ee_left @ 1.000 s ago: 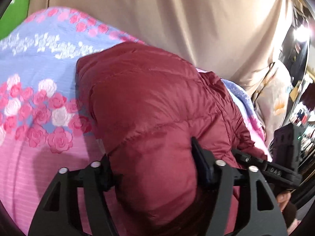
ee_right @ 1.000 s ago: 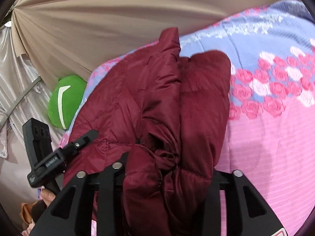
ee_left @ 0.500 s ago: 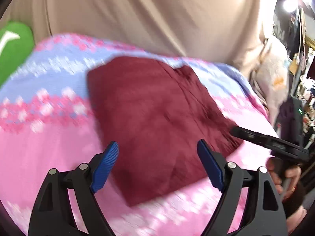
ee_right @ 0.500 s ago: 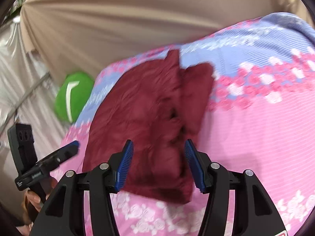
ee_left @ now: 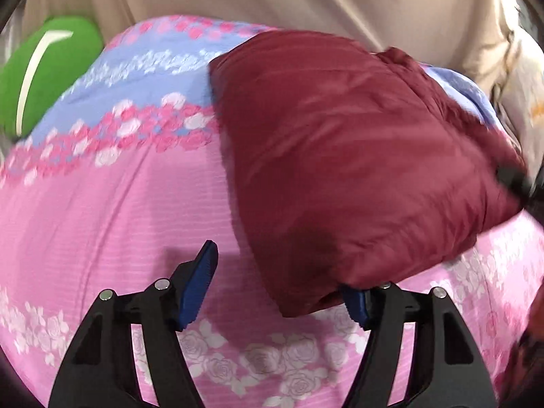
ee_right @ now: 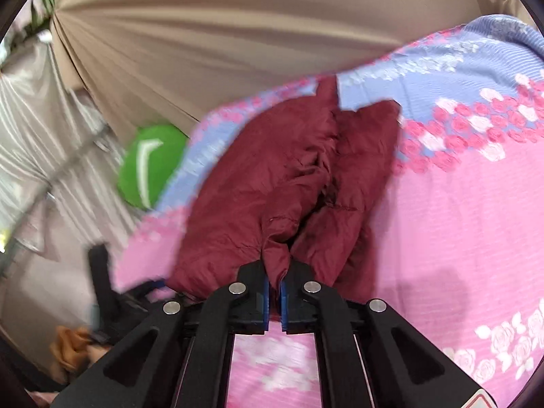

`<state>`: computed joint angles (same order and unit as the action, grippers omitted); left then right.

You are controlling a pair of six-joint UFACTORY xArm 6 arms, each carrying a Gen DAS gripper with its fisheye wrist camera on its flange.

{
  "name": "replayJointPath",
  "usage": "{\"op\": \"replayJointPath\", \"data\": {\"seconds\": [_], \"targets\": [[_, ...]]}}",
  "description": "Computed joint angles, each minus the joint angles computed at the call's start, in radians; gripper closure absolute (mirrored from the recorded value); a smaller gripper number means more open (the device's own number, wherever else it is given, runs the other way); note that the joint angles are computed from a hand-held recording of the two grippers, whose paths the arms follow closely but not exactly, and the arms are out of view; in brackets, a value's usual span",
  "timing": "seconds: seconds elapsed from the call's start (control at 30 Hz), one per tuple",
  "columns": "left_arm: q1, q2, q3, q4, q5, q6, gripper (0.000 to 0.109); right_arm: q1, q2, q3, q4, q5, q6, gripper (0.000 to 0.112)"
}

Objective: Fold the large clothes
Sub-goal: 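Lower the bundle onto the bedspread and open both grippers, then press and square the jacket bundle sides with both grippers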

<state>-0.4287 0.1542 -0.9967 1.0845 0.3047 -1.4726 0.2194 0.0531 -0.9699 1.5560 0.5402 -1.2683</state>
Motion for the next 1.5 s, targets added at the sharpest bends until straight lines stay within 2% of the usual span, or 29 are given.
{"op": "replayJointPath", "data": {"seconds": [0.07,0.1,0.17,0.2,0.27,0.43,0.5,0.6,0.7,0.77,0.87,0.93,0.97,1.0,1.07,1.1,1.13,1.23,1.27,1.37,1.43,1.5], "targets": [[0.005,0.013,0.001,0.001,0.023,-0.004,0.042,0.015,0.069,-0.021,-0.082,-0.036,0.083,0.109],[0.016,0.024,0.005,-0.023,0.004,0.010,0.041,0.014,0.109,-0.033,-0.093,-0.028,0.095,0.110],[0.022,0.021,0.017,0.033,-0.009,-0.046,0.041,0.017,0.129,-0.039,-0.087,-0.027,0.087,0.110],[0.010,0.016,0.016,0.030,0.018,-0.034,0.042,0.021,0.127,-0.041,-0.117,-0.036,0.105,0.110],[0.002,-0.022,0.046,0.030,0.006,-0.020,0.043,0.019,0.119,-0.043,-0.163,-0.033,0.140,0.108],[0.004,-0.221,0.183,0.118,-0.065,-0.081,0.043,-0.027,-0.017,0.043,-0.215,-0.003,0.187,0.093],[0.007,-0.291,0.203,0.169,-0.073,-0.141,0.036,-0.041,-0.065,0.056,-0.173,-0.033,0.147,0.086],[0.012,-0.283,0.158,0.169,-0.093,-0.139,0.035,-0.062,-0.042,-0.029,-0.157,-0.047,0.149,0.068],[0.006,-0.192,0.057,0.130,-0.111,-0.115,0.033,-0.046,0.065,-0.170,-0.232,-0.085,0.245,0.064],[-0.008,-0.122,-0.006,0.078,-0.104,-0.070,0.033,-0.042,0.157,-0.281,-0.305,-0.057,0.329,0.064],[-0.033,0.009,-0.115,-0.034,-0.074,0.027,0.033,-0.011,0.308,-0.453,-0.459,-0.077,0.489,0.064],[-0.041,0.062,-0.156,-0.071,-0.042,0.048,0.033,-0.001,0.388,-0.541,-0.544,-0.063,0.578,0.089],[-0.046,0.081,-0.173,-0.051,-0.018,0.029,0.033,0.003,0.406,-0.561,-0.532,-0.056,0.565,0.104],[-0.055,0.095,-0.189,-0.018,0.018,0.000,0.033,0.009,0.400,-0.555,-0.478,-0.079,0.511,0.106],[-0.068,0.108,-0.202,0.032,0.053,-0.035,0.029,0.021,0.353,-0.508,-0.315,-0.136,0.337,0.108],[-0.074,0.117,-0.209,0.044,0.068,-0.039,0.027,0.020,0.338,-0.489,-0.279,-0.152,0.302,0.108],[-0.081,0.123,-0.215,0.047,0.082,-0.036,0.027,0.017,0.350,-0.490,-0.284,-0.156,0.308,0.108],[-0.108,0.142,-0.239,0.086,0.130,-0.043,0.024,0.020,0.451,-0.536,-0.459,-0.154,0.467,0.108],[-0.116,0.145,-0.245,0.085,0.147,-0.038,0.024,0.020,0.463,-0.538,-0.460,-0.154,0.467,0.108],[-0.131,0.155,-0.258,0.060,0.188,-0.022,0.023,0.019,0.413,-0.496,-0.502,-0.178,0.537,0.106],[-0.131,0.153,-0.255,0.053,0.192,-0.024,0.023,0.021,0.348,-0.437,-0.438,-0.211,0.485,0.104],[-0.128,0.149,-0.251,0.050,0.191,-0.030,0.023,0.033,0.251,-0.349,-0.285,-0.258,0.323,0.101]]}}
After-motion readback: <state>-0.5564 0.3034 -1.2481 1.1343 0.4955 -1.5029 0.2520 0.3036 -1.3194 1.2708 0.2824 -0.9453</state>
